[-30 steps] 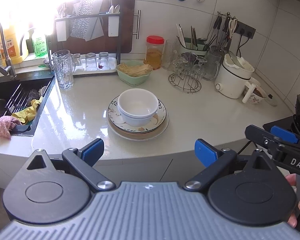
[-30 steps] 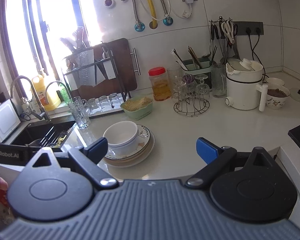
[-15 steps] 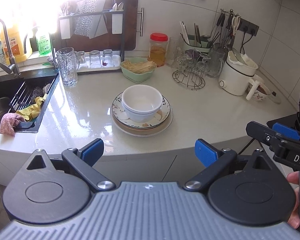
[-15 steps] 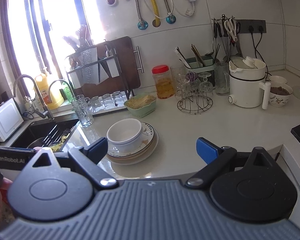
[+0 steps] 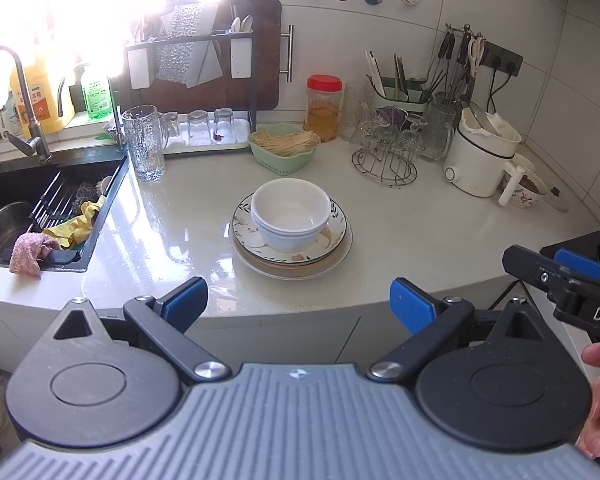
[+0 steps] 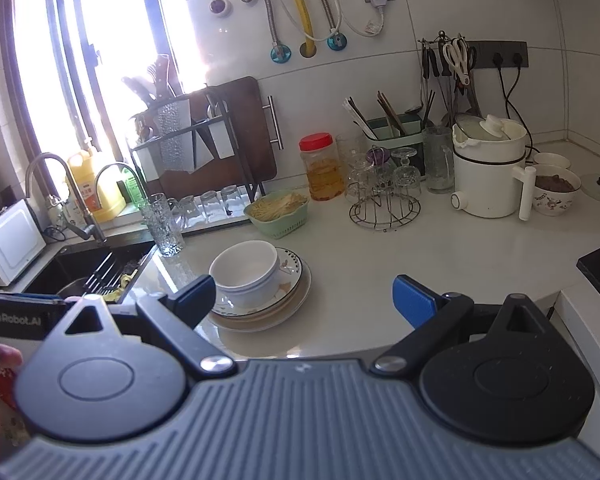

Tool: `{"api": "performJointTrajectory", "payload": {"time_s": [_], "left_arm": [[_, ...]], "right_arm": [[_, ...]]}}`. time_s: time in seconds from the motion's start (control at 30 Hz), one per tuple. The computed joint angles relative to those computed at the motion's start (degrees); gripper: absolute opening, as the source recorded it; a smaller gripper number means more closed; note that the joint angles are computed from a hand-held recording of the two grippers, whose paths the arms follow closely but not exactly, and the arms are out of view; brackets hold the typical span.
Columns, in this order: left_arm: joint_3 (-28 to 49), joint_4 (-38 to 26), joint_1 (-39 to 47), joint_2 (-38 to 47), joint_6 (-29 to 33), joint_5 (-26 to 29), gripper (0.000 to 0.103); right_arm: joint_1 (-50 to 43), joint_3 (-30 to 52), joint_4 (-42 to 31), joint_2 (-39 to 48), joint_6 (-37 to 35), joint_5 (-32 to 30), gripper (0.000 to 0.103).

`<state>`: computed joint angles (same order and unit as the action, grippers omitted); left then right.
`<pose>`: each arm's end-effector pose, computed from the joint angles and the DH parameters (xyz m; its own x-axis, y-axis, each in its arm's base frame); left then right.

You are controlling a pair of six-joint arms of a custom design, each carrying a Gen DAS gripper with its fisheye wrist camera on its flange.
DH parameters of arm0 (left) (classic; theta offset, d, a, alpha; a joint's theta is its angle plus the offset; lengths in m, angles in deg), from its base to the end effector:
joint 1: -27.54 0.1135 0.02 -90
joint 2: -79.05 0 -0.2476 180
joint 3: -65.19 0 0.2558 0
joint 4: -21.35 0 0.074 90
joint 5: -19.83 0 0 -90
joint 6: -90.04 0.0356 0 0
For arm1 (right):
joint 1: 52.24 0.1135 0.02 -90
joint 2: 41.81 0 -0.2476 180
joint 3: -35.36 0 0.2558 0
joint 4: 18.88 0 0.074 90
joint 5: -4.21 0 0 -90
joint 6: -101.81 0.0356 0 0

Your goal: Organize plates and bowls

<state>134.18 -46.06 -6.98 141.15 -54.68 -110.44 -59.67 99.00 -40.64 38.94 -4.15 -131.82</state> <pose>0.1843 -0.0988 0.2749 -0.5533 -0.3754 -0.7436 -0.4872 0.8699 -0.0767 0.3023 -0.0136 0.2207 -0.4702 -0.1312 -0.8728 -0.6190 0.7539 0.2202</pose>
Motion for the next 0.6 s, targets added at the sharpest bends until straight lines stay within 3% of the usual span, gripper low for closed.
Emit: {"api": "performJointTrajectory", "payload": {"time_s": [0.6], "left_arm": [[-0.1,-2.1,-2.7,0.7,-4.5,-2.3,0.099]], "right_arm": [[-1.5,-1.0,-1.1,-1.0,-2.6,-1.1,0.097]]}}
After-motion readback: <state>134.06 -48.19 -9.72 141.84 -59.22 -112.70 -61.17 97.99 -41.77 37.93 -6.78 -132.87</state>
